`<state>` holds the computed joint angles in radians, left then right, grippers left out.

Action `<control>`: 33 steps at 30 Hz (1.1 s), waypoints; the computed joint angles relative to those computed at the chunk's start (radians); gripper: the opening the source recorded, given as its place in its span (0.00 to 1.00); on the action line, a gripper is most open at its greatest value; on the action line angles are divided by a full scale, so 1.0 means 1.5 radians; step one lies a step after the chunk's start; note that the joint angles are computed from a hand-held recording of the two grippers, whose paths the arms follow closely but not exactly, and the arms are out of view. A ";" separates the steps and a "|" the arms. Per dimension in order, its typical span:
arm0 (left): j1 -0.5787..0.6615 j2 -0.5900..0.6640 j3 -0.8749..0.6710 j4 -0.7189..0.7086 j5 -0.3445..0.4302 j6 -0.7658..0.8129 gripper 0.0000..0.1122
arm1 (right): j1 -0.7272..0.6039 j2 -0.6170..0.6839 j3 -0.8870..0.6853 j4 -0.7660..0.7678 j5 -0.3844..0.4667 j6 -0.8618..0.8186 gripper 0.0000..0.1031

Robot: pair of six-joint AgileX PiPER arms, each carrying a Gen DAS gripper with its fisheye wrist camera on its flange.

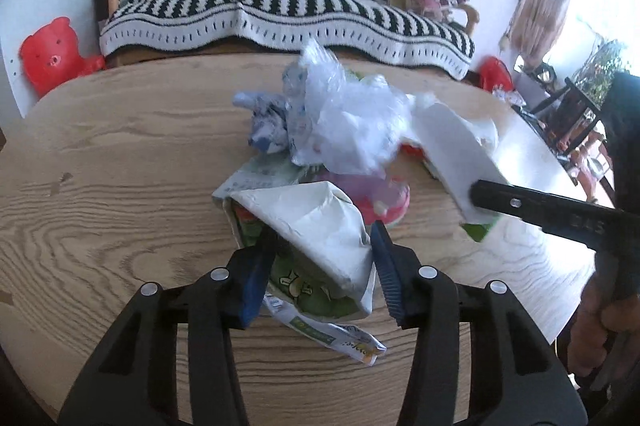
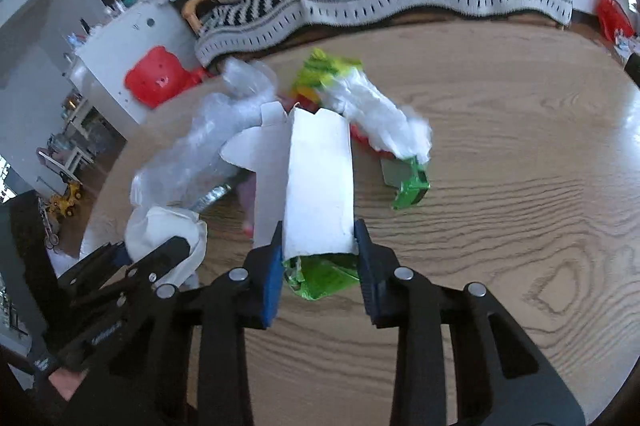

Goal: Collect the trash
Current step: 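Grasp the white paper and green wrapper with the right gripper while the left grasps the green-white wrapper, then carry both items to the black bin and open both grippers to drop them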

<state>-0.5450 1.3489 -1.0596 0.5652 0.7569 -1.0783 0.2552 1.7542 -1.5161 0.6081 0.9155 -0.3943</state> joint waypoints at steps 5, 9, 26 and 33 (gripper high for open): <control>-0.002 -0.023 0.002 0.004 0.020 -0.012 0.42 | -0.024 -0.046 0.034 0.029 0.008 -0.016 0.32; -0.002 -0.037 0.000 -0.018 0.032 -0.002 0.42 | -0.055 -0.074 0.057 0.038 0.012 -0.019 0.32; -0.222 0.194 -0.307 -0.005 0.085 0.038 0.42 | -0.532 -0.232 0.174 0.082 0.099 -0.246 0.32; -0.330 0.502 -0.718 -0.137 0.124 0.213 0.42 | -0.861 -0.139 0.131 0.094 0.134 -0.370 0.32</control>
<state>-1.0407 2.1025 -2.1369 0.3600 0.9422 -0.7583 -1.0368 1.5450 -1.3199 0.7486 1.1164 -0.9491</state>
